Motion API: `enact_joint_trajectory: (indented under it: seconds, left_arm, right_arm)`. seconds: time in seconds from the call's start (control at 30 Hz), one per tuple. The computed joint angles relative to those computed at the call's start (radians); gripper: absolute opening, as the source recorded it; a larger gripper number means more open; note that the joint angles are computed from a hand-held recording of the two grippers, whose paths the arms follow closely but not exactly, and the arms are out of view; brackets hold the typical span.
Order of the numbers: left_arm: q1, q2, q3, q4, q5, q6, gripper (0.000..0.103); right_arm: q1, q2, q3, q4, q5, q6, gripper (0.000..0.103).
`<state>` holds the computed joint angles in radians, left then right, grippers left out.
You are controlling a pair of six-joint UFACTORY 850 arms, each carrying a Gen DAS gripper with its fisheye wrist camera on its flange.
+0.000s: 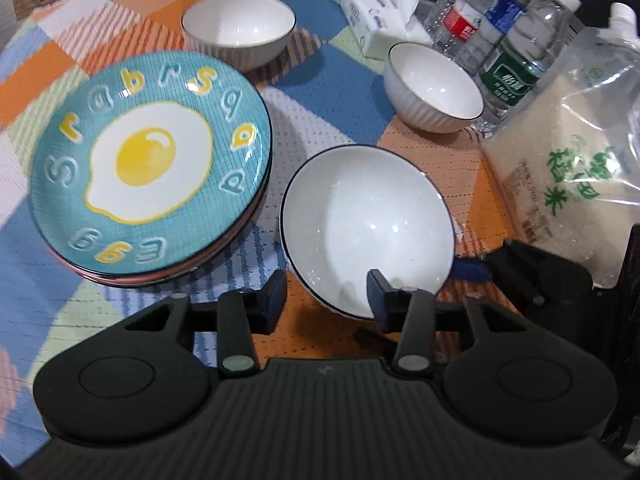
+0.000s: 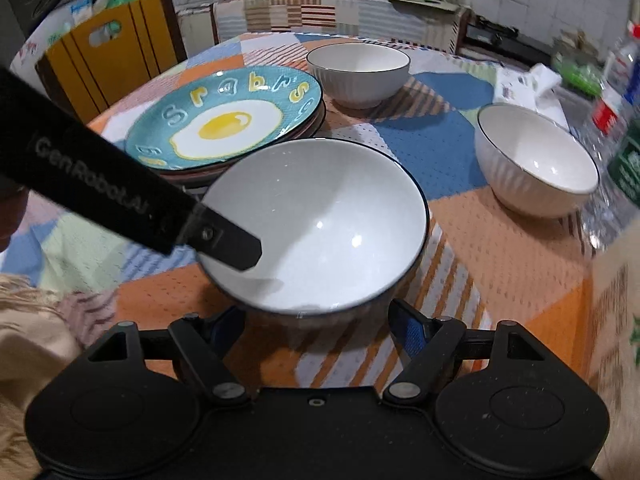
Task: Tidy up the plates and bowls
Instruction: 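Slide the white bowl beside the plate stack and open the left tool, then move the left tool to the white bowl by the water bottles, grip rim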
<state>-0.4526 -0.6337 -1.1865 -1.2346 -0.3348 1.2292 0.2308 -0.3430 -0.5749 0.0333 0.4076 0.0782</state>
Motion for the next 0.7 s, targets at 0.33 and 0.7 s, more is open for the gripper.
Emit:
enact_joint_trajectory:
  seconds: [0.33, 0.7]
  left_arm:
    - [-0.009, 0.132, 0.058, 0.196, 0.029, -0.104, 0.064]
    - [-0.013, 0.182, 0.034, 0.460, -0.001, -0.359, 0.083]
  right_arm:
    - [0.038, 0.200, 0.121, 0.094, -0.028, -0.065, 0.082]
    - [0.096, 0.396, 0.145, 0.845, -0.017, -0.657, 0.087]
